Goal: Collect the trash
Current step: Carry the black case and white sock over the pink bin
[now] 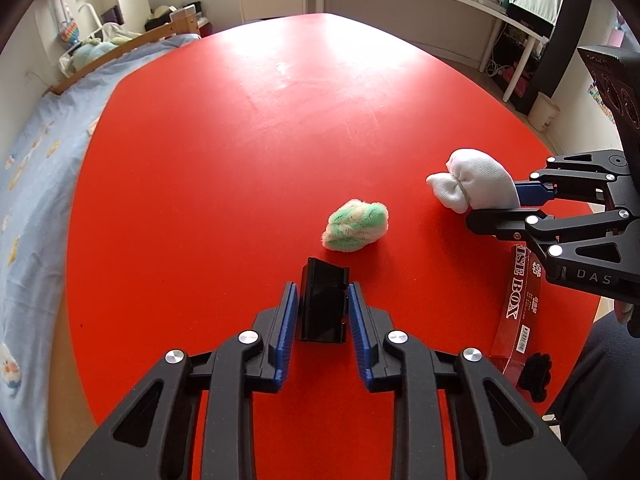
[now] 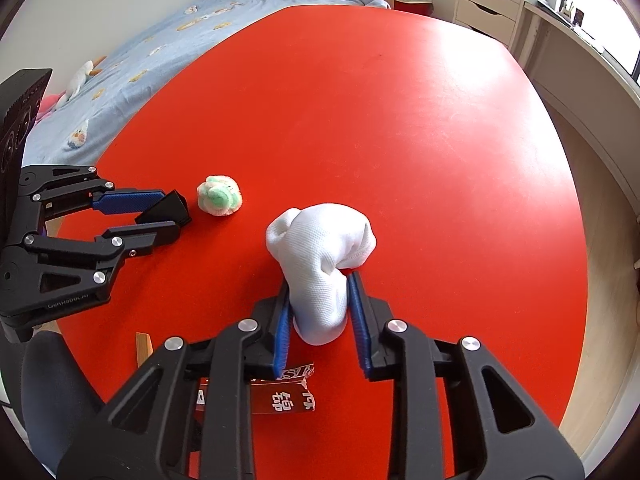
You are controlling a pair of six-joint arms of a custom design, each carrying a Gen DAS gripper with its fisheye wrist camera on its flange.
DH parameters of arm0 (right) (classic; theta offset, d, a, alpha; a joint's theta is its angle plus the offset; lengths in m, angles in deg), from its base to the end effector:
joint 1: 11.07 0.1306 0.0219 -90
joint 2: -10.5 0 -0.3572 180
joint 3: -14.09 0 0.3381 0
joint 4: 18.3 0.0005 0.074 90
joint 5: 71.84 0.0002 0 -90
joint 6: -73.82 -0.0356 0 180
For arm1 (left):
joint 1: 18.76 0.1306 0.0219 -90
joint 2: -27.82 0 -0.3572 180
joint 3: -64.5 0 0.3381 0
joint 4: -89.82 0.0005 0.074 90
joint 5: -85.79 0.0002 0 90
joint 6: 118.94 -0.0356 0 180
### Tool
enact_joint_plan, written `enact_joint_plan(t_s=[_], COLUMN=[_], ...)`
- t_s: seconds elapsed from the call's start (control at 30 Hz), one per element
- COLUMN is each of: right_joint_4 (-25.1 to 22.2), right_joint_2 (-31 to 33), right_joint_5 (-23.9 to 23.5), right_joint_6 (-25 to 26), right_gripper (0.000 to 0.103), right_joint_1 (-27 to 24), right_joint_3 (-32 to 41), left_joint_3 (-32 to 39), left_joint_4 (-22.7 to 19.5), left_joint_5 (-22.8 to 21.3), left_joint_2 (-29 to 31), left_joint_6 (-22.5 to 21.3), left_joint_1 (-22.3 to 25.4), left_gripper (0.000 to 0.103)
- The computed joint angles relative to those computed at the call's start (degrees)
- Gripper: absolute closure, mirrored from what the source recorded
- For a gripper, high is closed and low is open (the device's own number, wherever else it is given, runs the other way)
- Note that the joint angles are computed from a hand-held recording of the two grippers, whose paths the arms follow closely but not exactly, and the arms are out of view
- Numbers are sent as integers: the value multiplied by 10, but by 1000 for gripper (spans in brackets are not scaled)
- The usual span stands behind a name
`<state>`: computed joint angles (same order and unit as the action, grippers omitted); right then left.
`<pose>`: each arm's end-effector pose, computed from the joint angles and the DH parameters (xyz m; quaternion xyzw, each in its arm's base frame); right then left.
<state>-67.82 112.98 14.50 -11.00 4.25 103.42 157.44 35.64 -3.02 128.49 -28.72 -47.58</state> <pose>0.4610 0.1281 0.3050 -0.1802 0.9544 0.0518 0.2325 0.4151 -0.2298 0.3394 0.2420 0.9394 -0.0706 0.2324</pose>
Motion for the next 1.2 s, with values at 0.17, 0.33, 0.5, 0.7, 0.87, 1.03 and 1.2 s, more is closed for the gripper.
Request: enact_joint_plan(t_s=[0.17,0.33,0.5,0.7,0.87,1.03,1.2], right_joint_4=[4,4,-3,-14,-30,-49,-71], right_joint_2=[-9,-32,-68,-133,-201,-270,-326], right_joint_5=[1,2,1,-3,-4,-6,-8], right_joint_6=[0,1,0,-6,-8,-18,-27], right_gripper=[85,86,86,86,86,86,86], right_joint_1=[1,1,2,6,17,32,48], right_joint_3=[-7,-16,-26,-55,-90,-127,-156], left_joint_3=[-3,-9,-18,-32,-54,-81,-107], left_joint_4=[-3,-5,-9,-21,-27,-30,-37], left_joint_5=[4,2,-3,-11,-21,-34,-47], left_joint_2=[-3,-18,-45,-93,-142,-189,-227], left_joint_6=[8,12,16,33,52,74,98], left_joint_1=[1,-3,-7,-21,-44,-67,-96], left_gripper=[78,78,78,78,78,78,78])
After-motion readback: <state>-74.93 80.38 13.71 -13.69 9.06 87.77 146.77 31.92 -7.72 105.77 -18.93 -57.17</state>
